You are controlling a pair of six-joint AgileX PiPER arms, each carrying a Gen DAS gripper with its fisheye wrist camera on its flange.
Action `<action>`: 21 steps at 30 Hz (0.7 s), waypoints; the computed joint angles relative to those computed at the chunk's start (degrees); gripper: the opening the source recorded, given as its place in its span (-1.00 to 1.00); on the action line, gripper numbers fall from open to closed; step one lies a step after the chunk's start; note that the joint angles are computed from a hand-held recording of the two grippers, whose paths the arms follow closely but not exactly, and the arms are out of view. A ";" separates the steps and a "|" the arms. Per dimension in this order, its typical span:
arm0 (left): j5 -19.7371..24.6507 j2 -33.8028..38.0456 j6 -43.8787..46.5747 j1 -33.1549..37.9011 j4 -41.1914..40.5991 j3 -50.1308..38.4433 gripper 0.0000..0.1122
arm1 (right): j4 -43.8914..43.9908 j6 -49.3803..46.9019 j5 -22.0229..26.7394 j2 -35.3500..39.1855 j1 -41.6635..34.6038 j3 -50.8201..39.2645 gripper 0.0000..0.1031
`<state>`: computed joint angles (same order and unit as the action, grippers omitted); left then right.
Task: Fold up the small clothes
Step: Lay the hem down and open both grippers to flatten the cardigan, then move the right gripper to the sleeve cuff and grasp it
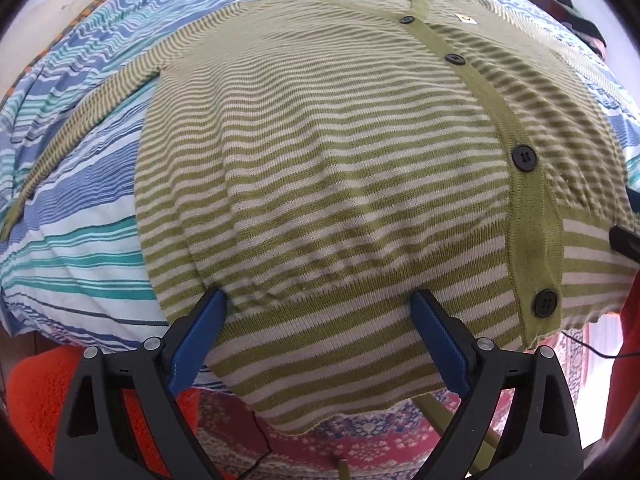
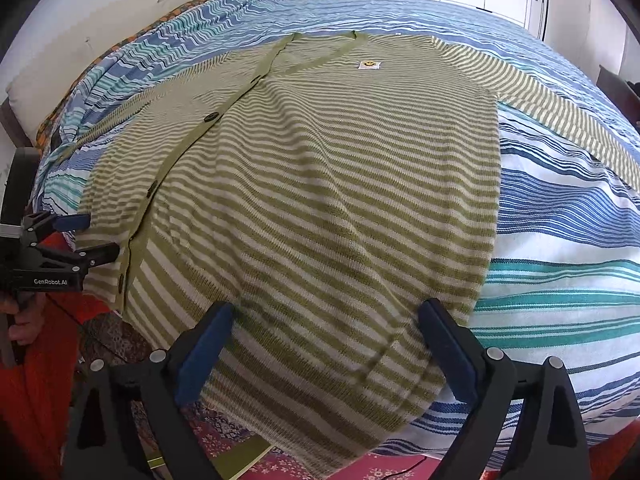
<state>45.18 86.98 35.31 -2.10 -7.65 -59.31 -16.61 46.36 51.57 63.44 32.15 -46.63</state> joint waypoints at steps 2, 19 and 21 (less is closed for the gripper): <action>-0.09 -0.34 -0.53 -0.41 0.44 0.34 0.69 | -0.06 0.20 -0.11 0.24 0.16 -0.09 0.83; -0.79 -5.05 2.96 4.53 -8.29 0.47 0.70 | 14.62 -10.23 -0.41 -8.53 -14.51 1.18 0.56; -0.37 -4.58 2.49 6.87 -10.52 -0.93 0.70 | 17.02 -10.63 2.74 -12.06 -21.01 0.41 0.58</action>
<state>44.81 82.40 37.80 4.78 -18.18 -60.24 0.42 35.73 54.32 51.37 11.14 -46.22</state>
